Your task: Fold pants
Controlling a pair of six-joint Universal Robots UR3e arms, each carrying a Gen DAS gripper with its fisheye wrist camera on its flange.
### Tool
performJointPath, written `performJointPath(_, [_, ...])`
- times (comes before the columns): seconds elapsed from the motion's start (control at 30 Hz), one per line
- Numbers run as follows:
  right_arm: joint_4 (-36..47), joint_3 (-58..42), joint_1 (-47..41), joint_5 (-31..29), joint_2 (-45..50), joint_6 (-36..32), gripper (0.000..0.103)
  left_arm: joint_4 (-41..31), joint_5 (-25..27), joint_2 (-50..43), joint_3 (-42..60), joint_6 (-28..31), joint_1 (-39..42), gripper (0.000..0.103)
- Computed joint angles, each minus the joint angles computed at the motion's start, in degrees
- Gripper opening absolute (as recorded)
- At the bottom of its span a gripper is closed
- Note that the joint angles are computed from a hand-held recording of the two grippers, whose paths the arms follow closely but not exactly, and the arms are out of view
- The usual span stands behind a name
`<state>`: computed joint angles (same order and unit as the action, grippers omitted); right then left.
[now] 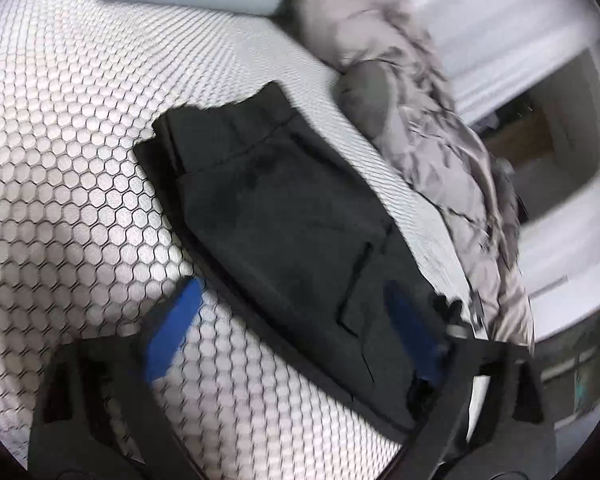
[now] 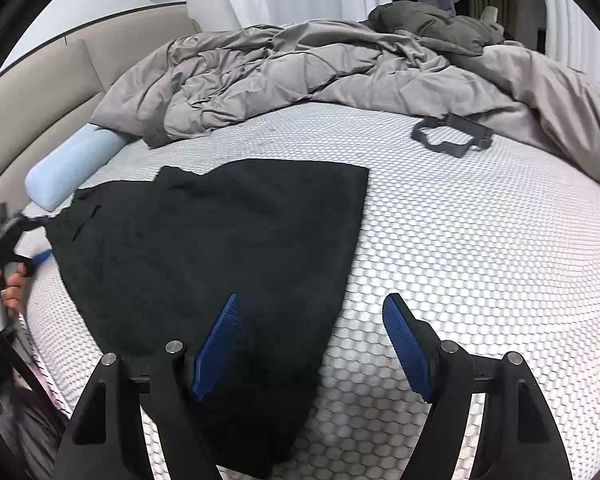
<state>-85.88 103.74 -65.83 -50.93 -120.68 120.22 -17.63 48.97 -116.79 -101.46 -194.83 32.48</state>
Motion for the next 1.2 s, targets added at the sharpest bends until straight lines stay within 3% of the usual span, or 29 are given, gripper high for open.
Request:
performJointPath(0.07, [3.5,-1.1,-0.7,0.6,-0.5,-2.4,0.075,2.9,4.8,-1.6,2.1,-1.9,-2.4,0.038])
performJointPath(0.13, [5.2,-1.5,-0.1,0.8,-1.0,-3.5,0.075,3.2,15.3,-2.8,5.5,-3.5,-6.4,0.005])
performJointPath(0.27, [9.6,-3.1,-1.9,2.6,-1.2,-7.3,0.075,10.3,24.9,-0.1,3.7,-5.6,-12.1,0.001])
performJointPath(0.3, [10.4,-3.4,-2.5,2.9,-1.5,-7.8,0.075,12.6,28.2,2.0,2.9,-3.5,-14.9,0.001])
performJointPath(0.43, [15.7,-6.7,-6.2,5.5,-1.9,-11.7,0.075,15.0,30.5,7.2,4.4,0.0,-23.8,0.001])
performJointPath(0.53, [21.1,-9.6,-9.6,7.5,-1.4,-14.7,0.075,12.5,29.4,8.2,9.4,2.8,-33.0,0.002])
performJointPath(0.6, [21.7,-10.0,-11.5,7.7,-0.8,-15.2,0.075,6.5,27.1,5.3,16.8,6.0,-39.7,0.004])
performJointPath(0.63, [21.1,-10.0,-11.8,7.4,-0.3,-14.8,0.075,1.2,23.7,2.3,22.1,8.5,-42.6,0.017])
performJointPath(0.67, [20.4,-9.7,-12.4,7.0,0.2,-14.5,0.075,-5.2,18.5,-0.4,26.6,11.7,-44.3,0.050])
performJointPath(0.7, [18.7,-9.0,-13.0,6.4,0.6,-13.5,0.075,-15.1,11.1,-4.4,32.6,17.1,-46.2,0.066])
performJointPath(0.73, [17.6,-8.7,-13.2,6.0,1.0,-12.9,0.075,-21.8,8.5,-6.9,36.6,20.0,-47.7,0.074])
performJointPath(0.83, [15.5,-8.3,-14.7,4.8,2.6,-11.5,0.075,-27.4,10.4,-10.1,39.5,23.1,-51.0,0.069])
performJointPath(0.93, [18.5,-10.2,-16.3,5.2,4.4,-12.7,0.075,-22.7,7.6,-5.7,32.0,24.6,-49.0,0.069])
performJointPath(1.0, [21.9,-12.2,-16.5,5.9,5.9,-14.1,0.075,-16.0,3.9,-2.4,25.5,22.4,-45.4,0.070])
performJointPath(1.03, [24.6,-13.8,-16.1,6.2,7.3,-14.8,0.075,-15.5,0.7,1.6,19.5,24.3,-42.7,0.073])
performJointPath(1.1, [29.7,-16.7,-14.6,6.5,10.0,-15.8,0.075,-9.0,2.9,3.6,14.5,19.6,-40.2,0.075])
performJointPath(1.2, [38.7,-21.3,-11.9,7.1,14.2,-18.2,0.075,-7.3,6.9,1.5,15.9,15.2,-37.3,0.075])
